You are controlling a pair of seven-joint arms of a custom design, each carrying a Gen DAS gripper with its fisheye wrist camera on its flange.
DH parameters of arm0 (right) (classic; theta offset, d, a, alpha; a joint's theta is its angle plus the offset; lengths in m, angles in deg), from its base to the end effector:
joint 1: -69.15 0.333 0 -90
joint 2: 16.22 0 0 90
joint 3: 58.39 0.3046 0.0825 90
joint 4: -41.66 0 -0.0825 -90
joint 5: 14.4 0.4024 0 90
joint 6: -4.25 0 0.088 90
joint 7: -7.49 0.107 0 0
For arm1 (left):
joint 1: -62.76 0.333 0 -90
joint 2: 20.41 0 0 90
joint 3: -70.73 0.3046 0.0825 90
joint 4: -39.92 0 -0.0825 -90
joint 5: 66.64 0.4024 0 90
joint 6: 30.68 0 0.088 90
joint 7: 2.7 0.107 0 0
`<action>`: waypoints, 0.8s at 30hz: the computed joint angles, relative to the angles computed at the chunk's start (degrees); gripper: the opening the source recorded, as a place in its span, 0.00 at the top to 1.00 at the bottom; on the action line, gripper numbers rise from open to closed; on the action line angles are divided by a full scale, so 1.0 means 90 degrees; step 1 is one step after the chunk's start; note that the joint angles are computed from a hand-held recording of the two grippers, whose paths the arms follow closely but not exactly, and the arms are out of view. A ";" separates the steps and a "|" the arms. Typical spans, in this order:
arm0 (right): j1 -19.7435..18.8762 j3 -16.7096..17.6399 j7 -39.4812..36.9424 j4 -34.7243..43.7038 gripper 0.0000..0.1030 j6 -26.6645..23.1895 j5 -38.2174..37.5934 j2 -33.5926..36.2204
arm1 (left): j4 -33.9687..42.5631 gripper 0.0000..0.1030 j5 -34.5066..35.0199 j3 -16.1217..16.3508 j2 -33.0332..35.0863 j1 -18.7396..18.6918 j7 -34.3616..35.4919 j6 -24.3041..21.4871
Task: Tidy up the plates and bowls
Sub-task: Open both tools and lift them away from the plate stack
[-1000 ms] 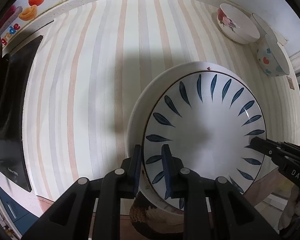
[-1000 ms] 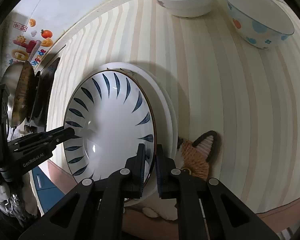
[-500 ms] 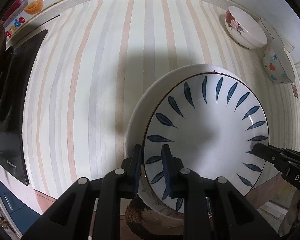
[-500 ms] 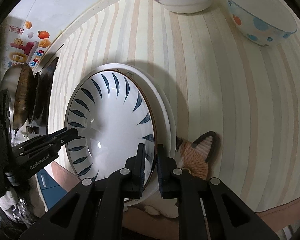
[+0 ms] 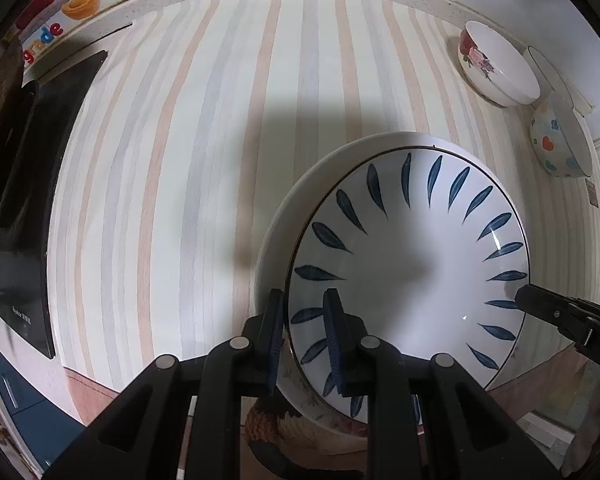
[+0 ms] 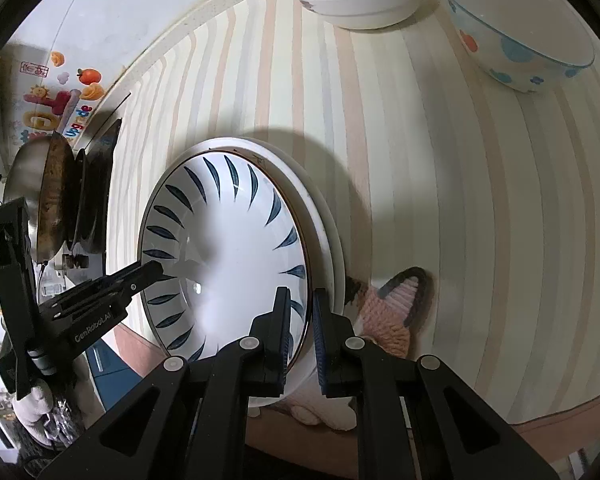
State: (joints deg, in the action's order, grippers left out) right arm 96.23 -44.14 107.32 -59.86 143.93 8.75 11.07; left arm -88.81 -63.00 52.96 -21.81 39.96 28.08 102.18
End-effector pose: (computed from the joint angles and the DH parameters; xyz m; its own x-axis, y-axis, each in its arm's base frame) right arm 0.5236 0.4424 0.2986 0.2126 -0.8797 -0.4253 -0.9758 -0.2137 -0.0459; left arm 0.4131 -0.3524 0.3625 0.2777 -0.9593 0.0510 -0.9546 -0.2815 -0.0977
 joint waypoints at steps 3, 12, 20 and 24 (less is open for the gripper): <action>0.0088 -0.0058 0.0152 -0.0036 0.86 -0.0003 -0.0135 -0.0051 | -0.0100 0.82 -0.0091 -0.0004 -0.0128 -0.0013 0.0018 -0.0032; 0.0417 -0.0255 0.0888 -0.0544 0.86 0.0319 -0.0915 -0.0740 | -0.0430 0.82 -0.0060 -0.0150 -0.0920 -0.0098 -0.0138 -0.0321; 0.0786 -0.0179 0.1724 -0.1583 0.43 0.0666 -0.1647 -0.2138 | -0.0389 0.74 0.0293 -0.0523 -0.2056 -0.0355 -0.0511 -0.0886; 0.0942 -0.0094 0.2294 -0.2067 0.24 0.0750 -0.2097 -0.2868 | -0.0300 0.60 0.0358 -0.0641 -0.2436 -0.0446 -0.0609 -0.1049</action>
State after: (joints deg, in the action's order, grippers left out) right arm 104.70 -44.98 127.96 -78.46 150.68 -10.12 -14.74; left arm -91.51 -59.78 47.19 -43.74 35.95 22.60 92.73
